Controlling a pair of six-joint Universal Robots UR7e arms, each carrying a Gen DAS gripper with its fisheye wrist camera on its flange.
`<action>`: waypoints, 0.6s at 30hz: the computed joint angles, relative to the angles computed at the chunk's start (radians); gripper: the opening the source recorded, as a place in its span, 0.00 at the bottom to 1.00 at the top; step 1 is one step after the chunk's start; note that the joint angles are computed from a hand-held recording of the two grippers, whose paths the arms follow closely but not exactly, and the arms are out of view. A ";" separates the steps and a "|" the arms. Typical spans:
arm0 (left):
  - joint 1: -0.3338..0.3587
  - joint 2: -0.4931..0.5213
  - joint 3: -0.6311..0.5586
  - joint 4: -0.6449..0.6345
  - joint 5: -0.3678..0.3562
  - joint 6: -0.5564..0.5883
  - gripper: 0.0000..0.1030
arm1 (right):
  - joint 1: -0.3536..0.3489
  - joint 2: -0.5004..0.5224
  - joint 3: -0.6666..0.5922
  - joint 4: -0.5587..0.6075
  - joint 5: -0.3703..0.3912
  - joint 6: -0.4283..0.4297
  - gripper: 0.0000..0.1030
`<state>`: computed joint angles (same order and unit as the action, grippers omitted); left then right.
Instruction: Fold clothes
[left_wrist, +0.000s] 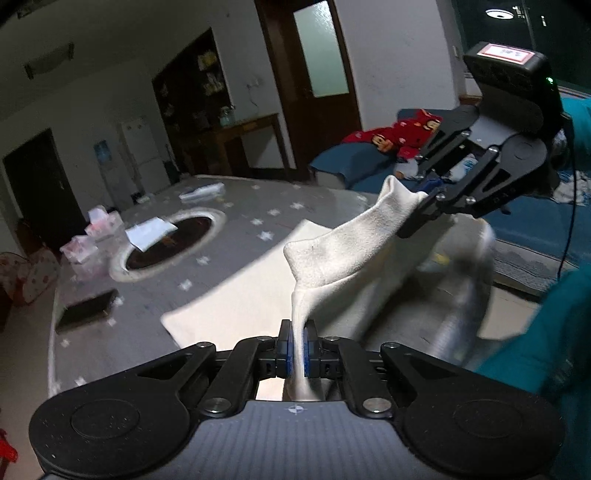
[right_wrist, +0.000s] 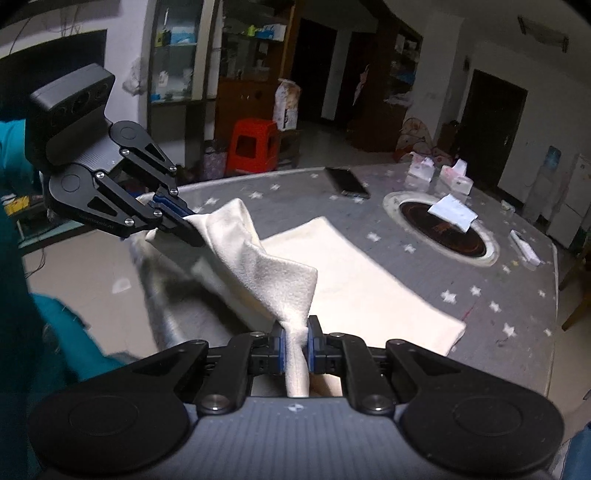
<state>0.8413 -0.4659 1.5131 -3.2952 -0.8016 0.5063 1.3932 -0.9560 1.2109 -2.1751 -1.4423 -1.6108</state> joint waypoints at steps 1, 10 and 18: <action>0.009 0.007 -0.027 0.006 0.000 0.013 0.06 | 0.005 0.019 -0.027 0.003 0.004 0.006 0.09; 0.099 0.109 -0.359 0.222 0.006 0.058 0.06 | 0.068 0.281 -0.420 0.095 -0.059 0.078 0.09; 0.183 0.315 -0.770 0.445 0.084 0.074 0.08 | 0.089 0.568 -0.823 0.165 -0.138 0.131 0.09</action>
